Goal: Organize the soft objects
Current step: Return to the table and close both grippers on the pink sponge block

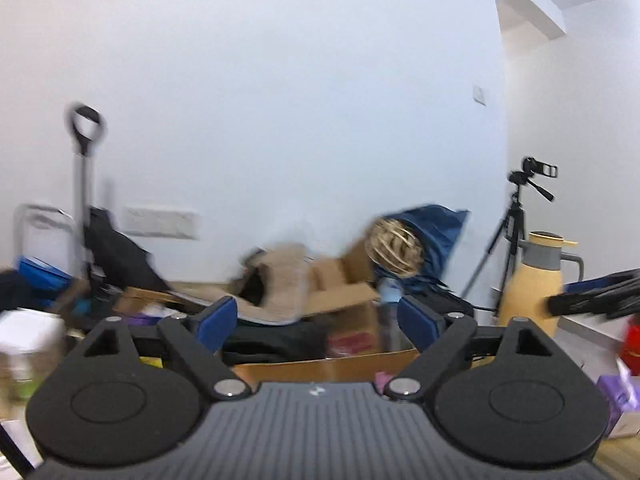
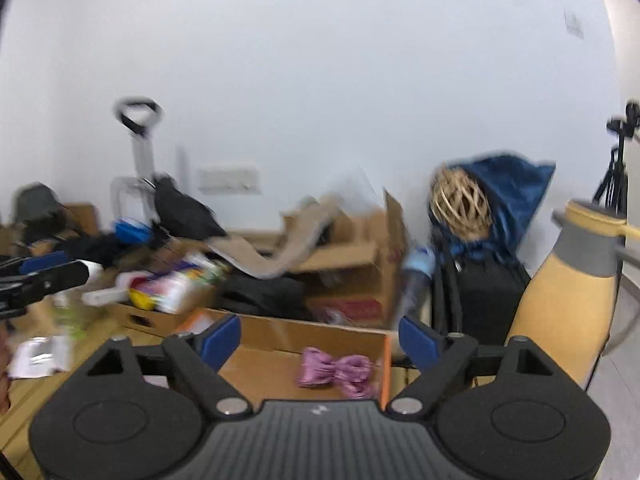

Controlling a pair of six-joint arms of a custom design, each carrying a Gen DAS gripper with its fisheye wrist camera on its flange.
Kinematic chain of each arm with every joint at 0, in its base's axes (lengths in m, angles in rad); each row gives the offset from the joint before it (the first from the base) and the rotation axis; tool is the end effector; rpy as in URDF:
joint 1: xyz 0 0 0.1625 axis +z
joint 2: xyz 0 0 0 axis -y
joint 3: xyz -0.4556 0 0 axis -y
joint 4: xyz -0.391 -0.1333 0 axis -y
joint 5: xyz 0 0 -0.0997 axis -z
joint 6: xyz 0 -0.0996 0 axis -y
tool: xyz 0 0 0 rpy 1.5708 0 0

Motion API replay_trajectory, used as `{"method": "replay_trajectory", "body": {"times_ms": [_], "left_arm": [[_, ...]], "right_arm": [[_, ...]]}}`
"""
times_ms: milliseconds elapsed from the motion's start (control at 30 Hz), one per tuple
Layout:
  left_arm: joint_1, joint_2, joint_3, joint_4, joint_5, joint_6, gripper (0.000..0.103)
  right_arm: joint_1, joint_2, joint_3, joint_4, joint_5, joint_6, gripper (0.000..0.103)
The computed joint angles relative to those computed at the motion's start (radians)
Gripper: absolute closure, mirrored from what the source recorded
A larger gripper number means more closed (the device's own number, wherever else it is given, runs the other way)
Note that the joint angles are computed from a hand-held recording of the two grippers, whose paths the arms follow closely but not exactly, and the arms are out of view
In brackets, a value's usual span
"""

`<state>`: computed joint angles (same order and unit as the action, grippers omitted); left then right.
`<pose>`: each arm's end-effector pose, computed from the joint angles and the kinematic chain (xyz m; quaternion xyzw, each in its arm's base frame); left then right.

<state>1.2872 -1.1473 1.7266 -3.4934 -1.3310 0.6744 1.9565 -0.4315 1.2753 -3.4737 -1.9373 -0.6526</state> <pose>-0.0259 -0.6499 0.4391 0.2921 0.7240 -0.5879 0.2118 0.3928 -0.7078 0.1023 0.3411 -0.7824 0.4713 0.2220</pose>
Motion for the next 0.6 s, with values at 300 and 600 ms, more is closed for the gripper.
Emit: {"method": "replay_trajectory", "body": {"times_ms": [300,600], "left_arm": [[0.009,-0.235,0.556,-0.484,0.177,0.011,0.011],[-0.043,-0.395,0.956,-0.703,0.227,-0.054,0.004]], "right_arm": [[0.014,-0.105,0.628,-0.537,0.115,-0.069,0.011],[0.059,0.170,0.797,-1.106,0.014,-0.080,0.001]]}}
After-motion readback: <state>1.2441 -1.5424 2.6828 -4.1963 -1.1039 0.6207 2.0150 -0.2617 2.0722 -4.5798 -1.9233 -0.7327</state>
